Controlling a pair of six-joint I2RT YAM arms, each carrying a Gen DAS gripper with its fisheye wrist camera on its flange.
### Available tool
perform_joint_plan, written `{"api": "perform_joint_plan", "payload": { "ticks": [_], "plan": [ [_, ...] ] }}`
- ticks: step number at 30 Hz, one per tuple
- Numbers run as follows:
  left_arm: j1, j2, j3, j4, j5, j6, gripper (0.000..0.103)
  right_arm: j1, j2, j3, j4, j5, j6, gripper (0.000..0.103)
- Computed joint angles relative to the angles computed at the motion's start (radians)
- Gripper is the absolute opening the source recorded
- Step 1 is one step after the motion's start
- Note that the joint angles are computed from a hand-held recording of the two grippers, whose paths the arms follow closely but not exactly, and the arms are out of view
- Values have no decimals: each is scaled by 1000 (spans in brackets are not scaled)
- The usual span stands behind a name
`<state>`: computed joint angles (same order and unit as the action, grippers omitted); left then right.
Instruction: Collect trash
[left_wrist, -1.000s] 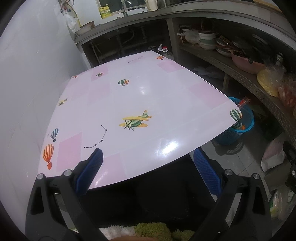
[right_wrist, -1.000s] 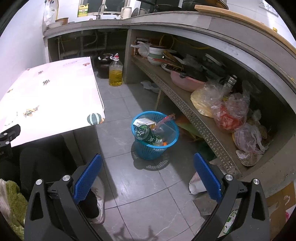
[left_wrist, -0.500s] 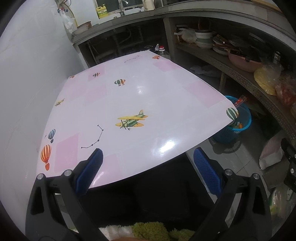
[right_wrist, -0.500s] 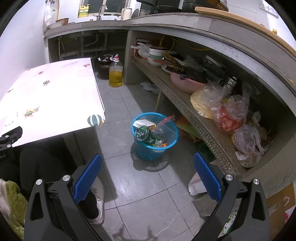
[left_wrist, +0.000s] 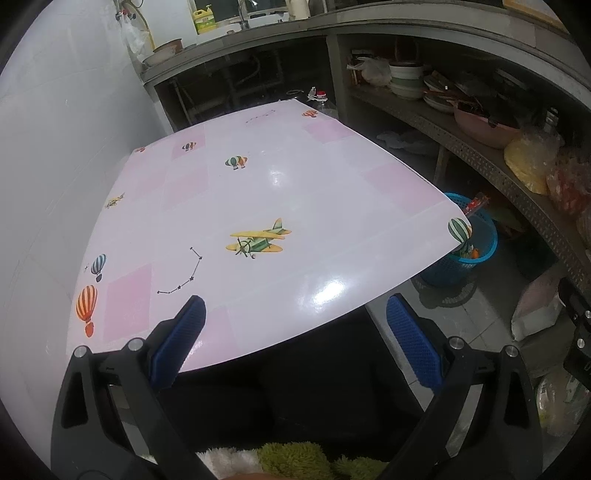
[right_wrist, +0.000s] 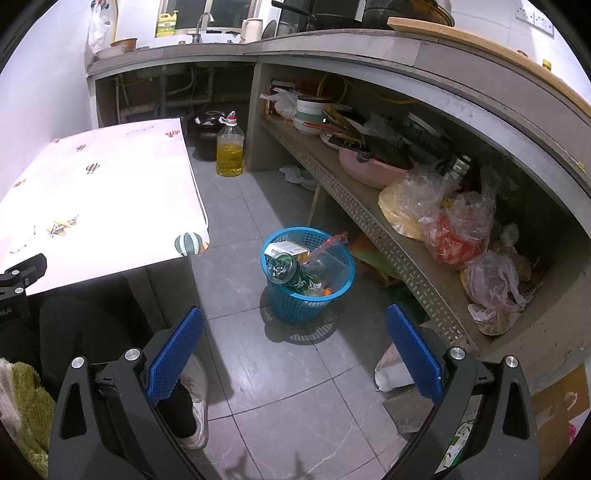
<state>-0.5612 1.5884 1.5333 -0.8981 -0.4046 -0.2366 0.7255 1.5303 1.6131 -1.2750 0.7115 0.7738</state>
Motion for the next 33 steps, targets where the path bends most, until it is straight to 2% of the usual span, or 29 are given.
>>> {"api": "perform_joint_plan", "payload": {
  "ticks": [33],
  "plan": [
    [9,0,6,-9,17,-10,94,1,15,39,-22,9,-1,96]
  ]
}}
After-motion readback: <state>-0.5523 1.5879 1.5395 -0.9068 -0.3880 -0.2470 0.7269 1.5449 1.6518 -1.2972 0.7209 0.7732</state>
